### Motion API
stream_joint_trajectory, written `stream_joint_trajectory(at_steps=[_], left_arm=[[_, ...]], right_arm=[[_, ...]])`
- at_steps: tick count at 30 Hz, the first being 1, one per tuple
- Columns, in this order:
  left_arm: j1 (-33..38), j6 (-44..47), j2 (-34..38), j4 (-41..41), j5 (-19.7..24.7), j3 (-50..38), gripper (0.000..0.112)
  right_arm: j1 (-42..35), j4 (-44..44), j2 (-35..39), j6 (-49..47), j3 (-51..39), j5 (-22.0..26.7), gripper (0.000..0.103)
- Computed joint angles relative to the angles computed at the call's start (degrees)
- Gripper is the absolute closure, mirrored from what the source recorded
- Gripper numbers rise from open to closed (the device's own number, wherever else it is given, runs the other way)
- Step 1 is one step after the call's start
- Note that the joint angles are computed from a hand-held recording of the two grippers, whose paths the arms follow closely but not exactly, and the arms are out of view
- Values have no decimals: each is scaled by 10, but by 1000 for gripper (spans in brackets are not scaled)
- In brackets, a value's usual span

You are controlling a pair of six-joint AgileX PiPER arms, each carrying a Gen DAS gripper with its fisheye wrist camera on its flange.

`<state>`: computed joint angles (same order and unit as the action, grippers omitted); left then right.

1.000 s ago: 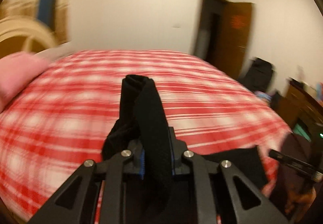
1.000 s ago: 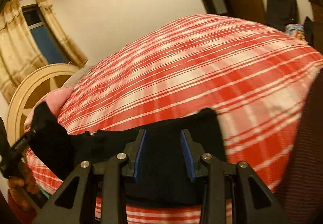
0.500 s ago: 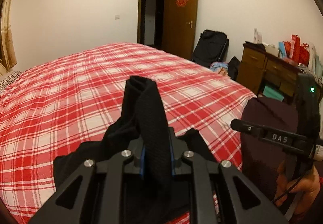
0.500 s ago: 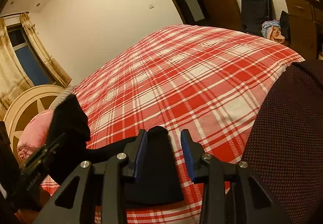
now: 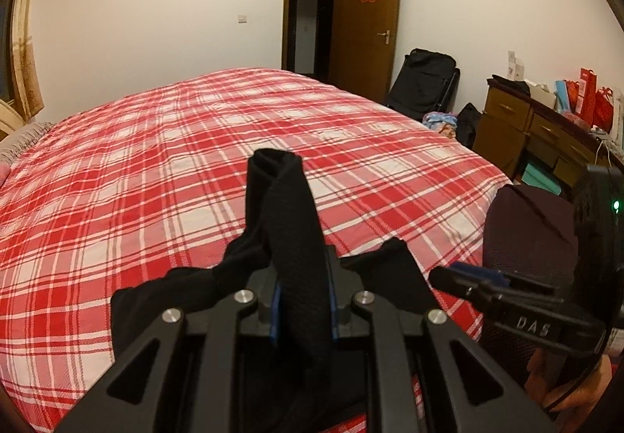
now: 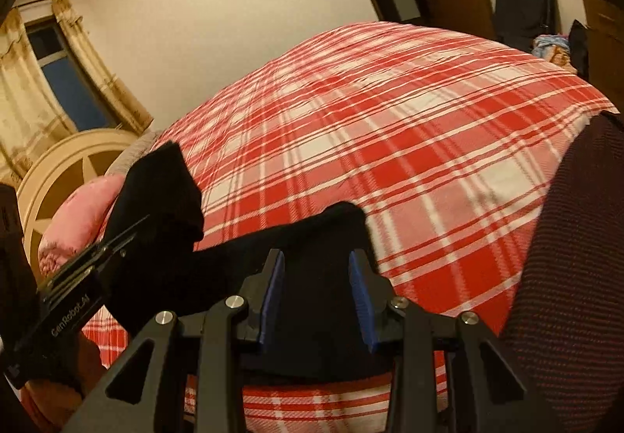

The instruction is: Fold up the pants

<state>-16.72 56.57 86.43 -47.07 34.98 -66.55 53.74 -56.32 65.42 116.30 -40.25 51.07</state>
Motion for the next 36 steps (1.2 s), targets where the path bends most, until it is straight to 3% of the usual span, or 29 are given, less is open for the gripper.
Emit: stream_joint_trajectory(at_steps=[3, 5, 11, 16, 20, 27, 32, 34, 36], left_arm=[[30, 19, -1, -32, 28, -7, 94], [83, 44, -2, -81, 72, -20, 94], [245, 28, 22, -120, 117, -77, 94], [340, 30, 39, -117, 92, -92, 94], [369, 15, 49, -105, 73, -85, 94], [393, 9, 66, -91, 46, -70, 94], [412, -13, 95, -78, 32, -85, 94], [428, -15, 110, -79, 28, -89, 94], [447, -16, 126, -80, 26, -91, 94]], right_arm=[[-1, 8, 16, -16, -11, -14, 66], [6, 8, 25, -22, -17, -13, 66], [18, 3, 46, -23, -30, -18, 66], [4, 0, 84, -34, -48, -67, 66], [-22, 7, 155, -116, -112, -136, 66], [-73, 53, 300, -244, -253, -215, 67], [-82, 144, 407, -386, -368, -193, 64], [-69, 146, 427, -436, -402, -167, 46], [-61, 141, 428, -448, -412, -149, 44]])
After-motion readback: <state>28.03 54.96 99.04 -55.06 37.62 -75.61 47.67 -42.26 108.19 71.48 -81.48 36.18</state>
